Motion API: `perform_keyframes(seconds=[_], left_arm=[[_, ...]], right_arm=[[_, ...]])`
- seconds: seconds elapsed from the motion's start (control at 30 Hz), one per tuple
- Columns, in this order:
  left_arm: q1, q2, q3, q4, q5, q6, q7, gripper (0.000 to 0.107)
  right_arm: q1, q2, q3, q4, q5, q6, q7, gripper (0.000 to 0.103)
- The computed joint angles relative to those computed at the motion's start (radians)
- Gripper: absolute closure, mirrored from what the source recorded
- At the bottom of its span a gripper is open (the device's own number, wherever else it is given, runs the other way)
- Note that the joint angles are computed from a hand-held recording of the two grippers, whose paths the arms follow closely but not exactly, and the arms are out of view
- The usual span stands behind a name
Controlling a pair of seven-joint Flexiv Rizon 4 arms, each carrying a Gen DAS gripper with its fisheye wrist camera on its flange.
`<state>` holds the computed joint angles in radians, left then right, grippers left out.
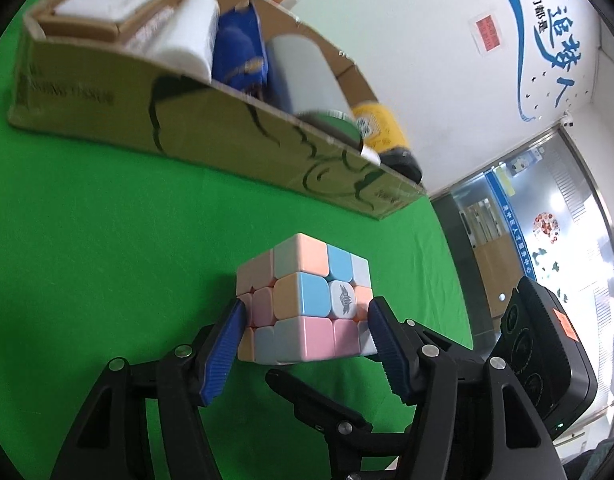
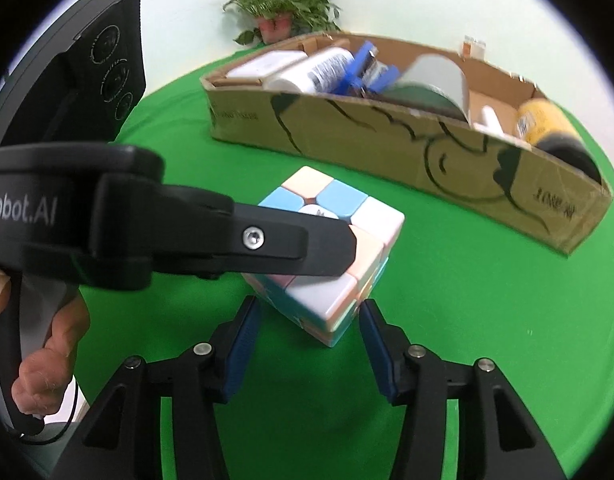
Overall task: Organize rigid objects
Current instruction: 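Lift the cube with both tools and lower it into the box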
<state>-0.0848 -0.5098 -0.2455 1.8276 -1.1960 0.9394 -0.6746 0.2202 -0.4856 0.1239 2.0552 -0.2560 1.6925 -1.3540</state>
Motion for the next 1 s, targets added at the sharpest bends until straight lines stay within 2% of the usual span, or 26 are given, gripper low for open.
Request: perform_keyframes(seconds=[0.1, 0.17, 0.3, 0.4, 0.5, 0.57, 0.63, 0.77, 0.87, 0.93, 1.0], left_arm=[[0.011, 0.026, 0.005, 0.004, -0.020, -0.002, 0.026, 0.046], [0.009, 0.035, 0.010, -0.009, -0.028, 0.017, 0.043, 0.046], [0.016, 0.024, 0.016, -0.074, -0.013, 0.026, 0.043, 0.047], [0.026, 0.001, 0.016, -0.141, 0.026, 0.027, 0.025, 0.047], [0.042, -0.037, 0.009, -0.225, 0.073, 0.024, -0.013, 0.047], [0.060, -0.063, 0.009, -0.283, 0.117, 0.009, -0.042, 0.047], [0.070, -0.090, 0.005, -0.333, 0.159, 0.004, -0.072, 0.047], [0.076, -0.183, 0.024, -0.498, 0.311, -0.032, -0.198, 0.047], [0.079, -0.269, 0.034, -0.638, 0.419, -0.088, -0.305, 0.048], [0.079, -0.324, 0.036, -0.728, 0.478, -0.139, -0.368, 0.049], [0.080, -0.369, 0.027, -0.796, 0.516, -0.166, -0.400, 0.049]], right_arm=[[0.035, 0.008, -0.035, -0.006, 0.000, 0.029, 0.002, 0.052], [0.023, 0.004, -0.019, -0.037, -0.010, 0.028, -0.007, 0.053], [0.054, -0.004, -0.058, -0.094, -0.027, 0.037, -0.021, 0.053], [-0.011, -0.031, 0.008, -0.173, -0.044, 0.007, -0.040, 0.053], [-0.043, -0.060, 0.039, -0.252, -0.061, -0.025, -0.071, 0.053], [-0.090, -0.087, 0.100, -0.313, -0.063, -0.061, -0.103, 0.053], [-0.138, -0.119, 0.169, -0.382, -0.051, -0.110, -0.147, 0.053], [-0.200, -0.215, 0.286, -0.557, -0.007, -0.233, -0.252, 0.052], [-0.250, -0.300, 0.395, -0.701, 0.053, -0.365, -0.333, 0.052], [-0.250, -0.346, 0.412, -0.789, 0.083, -0.444, -0.354, 0.052], [-0.241, -0.366, 0.403, -0.831, 0.113, -0.470, -0.361, 0.052]])
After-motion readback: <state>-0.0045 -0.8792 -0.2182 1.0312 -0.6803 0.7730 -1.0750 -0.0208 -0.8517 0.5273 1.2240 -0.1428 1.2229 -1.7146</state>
